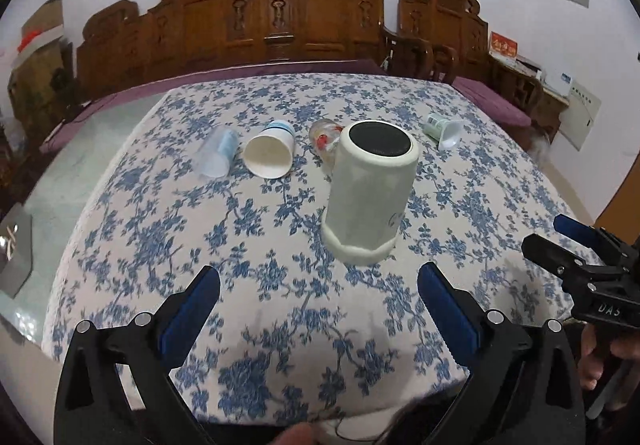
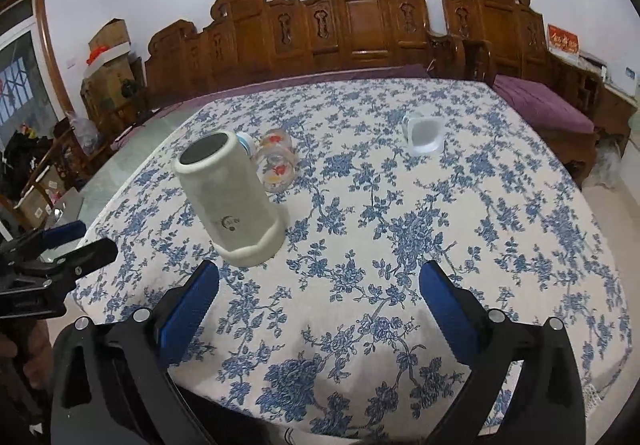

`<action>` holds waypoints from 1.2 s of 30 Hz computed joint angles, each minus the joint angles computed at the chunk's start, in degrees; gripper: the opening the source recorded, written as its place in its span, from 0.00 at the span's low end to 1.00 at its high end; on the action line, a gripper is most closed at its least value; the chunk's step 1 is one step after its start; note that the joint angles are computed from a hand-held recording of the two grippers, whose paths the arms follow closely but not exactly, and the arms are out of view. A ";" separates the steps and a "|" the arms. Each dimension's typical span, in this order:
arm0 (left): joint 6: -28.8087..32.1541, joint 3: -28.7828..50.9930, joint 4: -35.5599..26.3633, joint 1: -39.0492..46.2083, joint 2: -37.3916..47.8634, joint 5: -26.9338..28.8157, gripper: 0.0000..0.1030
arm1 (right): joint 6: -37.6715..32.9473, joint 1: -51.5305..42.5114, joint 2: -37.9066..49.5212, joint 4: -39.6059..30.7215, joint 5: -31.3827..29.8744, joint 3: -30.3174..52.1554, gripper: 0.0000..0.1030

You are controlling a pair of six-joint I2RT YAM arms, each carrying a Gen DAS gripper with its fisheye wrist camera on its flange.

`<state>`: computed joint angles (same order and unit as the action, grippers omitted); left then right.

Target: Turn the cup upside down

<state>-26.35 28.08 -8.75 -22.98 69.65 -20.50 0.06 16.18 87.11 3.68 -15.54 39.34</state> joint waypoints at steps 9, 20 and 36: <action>-6.61 -3.50 -12.75 -8.88 -16.19 -8.66 0.92 | 1.83 3.46 -12.72 -3.73 3.22 -5.70 0.98; -20.17 3.49 -34.07 -26.36 -26.98 -24.80 0.92 | 3.02 9.02 -33.15 -12.61 9.20 -8.18 0.98; -45.88 13.38 -58.25 -44.71 -21.38 -39.75 0.92 | 3.99 9.96 -48.59 -22.07 11.34 -5.67 0.98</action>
<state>-72.23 41.45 -67.00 -67.69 48.27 -60.25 4.05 26.14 38.52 -18.38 -4.20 33.67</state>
